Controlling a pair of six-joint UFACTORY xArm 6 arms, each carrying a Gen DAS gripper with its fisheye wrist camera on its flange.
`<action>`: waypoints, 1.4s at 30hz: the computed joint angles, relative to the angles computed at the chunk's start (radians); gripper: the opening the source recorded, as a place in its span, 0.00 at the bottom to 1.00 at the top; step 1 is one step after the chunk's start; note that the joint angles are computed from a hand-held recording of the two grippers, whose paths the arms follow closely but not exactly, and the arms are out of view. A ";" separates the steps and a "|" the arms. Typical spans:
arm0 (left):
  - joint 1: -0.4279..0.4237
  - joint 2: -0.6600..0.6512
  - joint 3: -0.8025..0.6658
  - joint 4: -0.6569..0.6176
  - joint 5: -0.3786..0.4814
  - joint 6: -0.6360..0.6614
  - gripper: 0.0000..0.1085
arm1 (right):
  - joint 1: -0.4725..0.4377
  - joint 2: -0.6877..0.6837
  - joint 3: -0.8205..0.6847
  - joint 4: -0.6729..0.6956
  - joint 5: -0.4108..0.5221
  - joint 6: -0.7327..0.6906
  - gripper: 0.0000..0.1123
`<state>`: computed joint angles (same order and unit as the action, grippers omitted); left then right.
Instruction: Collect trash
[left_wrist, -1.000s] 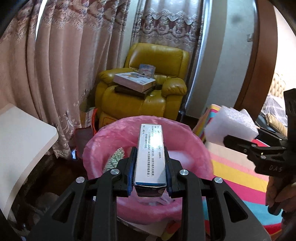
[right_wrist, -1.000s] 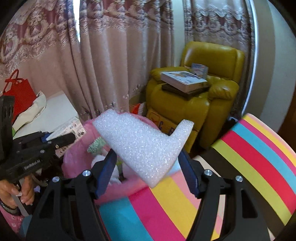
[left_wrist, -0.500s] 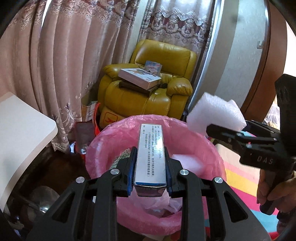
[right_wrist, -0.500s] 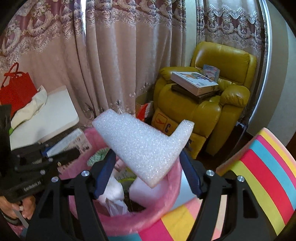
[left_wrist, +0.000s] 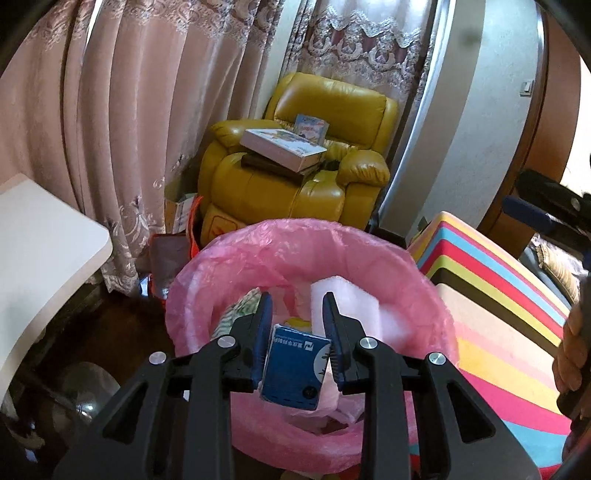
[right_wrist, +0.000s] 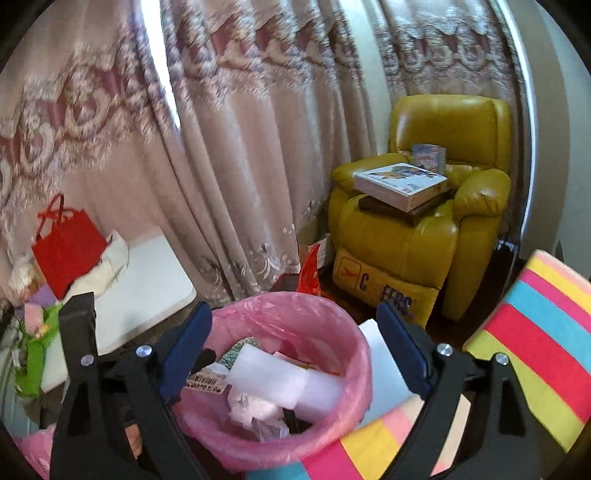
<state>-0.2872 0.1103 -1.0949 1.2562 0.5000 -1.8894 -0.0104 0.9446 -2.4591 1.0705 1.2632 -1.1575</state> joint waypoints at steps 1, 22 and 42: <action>0.002 0.001 -0.005 0.000 -0.003 0.009 0.25 | -0.013 -0.014 0.025 0.010 -0.004 0.001 0.78; -0.174 -0.030 -0.116 0.058 0.421 0.096 0.89 | -0.097 -0.428 0.738 0.072 -0.250 -0.399 0.79; -0.506 -0.197 0.093 -0.025 0.742 0.002 0.89 | -0.106 -0.586 0.992 0.108 -0.296 -0.574 0.88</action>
